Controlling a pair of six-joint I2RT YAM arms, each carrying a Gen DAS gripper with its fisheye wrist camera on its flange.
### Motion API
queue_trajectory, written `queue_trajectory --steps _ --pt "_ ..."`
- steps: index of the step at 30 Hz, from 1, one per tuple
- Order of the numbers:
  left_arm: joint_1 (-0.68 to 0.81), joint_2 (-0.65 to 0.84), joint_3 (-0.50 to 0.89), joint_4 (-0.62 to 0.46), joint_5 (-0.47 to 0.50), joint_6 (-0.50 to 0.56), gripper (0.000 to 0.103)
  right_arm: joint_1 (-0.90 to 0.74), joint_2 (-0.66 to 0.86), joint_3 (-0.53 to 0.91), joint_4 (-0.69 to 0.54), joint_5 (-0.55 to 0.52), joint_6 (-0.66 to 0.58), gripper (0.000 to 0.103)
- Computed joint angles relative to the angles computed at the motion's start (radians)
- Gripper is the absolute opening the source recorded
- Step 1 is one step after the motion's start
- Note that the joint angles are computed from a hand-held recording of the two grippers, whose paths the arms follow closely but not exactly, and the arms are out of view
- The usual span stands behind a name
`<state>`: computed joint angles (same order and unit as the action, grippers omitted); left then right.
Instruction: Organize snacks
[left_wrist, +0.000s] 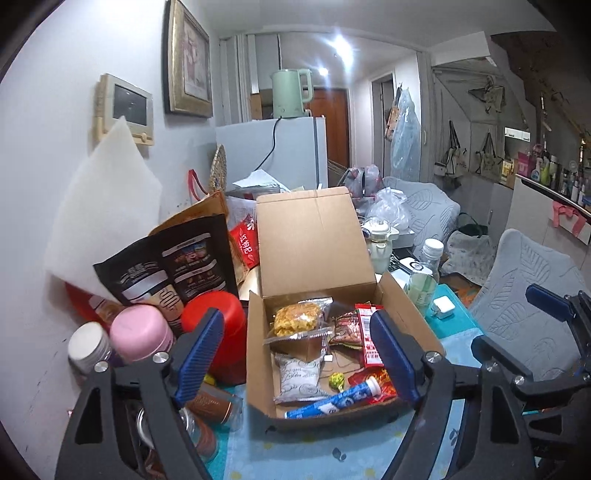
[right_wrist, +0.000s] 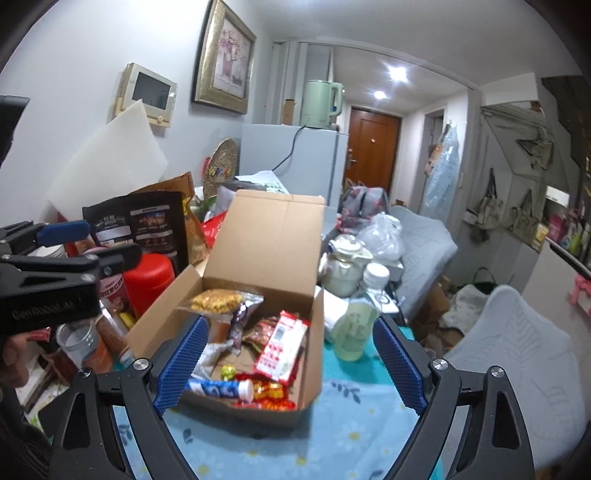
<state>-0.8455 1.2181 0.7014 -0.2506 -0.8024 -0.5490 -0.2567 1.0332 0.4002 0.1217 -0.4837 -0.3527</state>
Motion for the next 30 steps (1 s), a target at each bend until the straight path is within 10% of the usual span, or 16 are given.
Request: queue_trajectory --steps 18,30 --pt "-0.35 -0.082 -0.196 -0.176 -0.183 -0.434 0.081 -0.185 -0.559 -0.291 -0.274 -0.127 -0.043 0.093" --pt "-0.418 0.029 -0.264 -0.155 -0.171 -0.632 0.081 -0.264 -0.54 -0.366 -0.294 -0.145 -0.095 0.093"
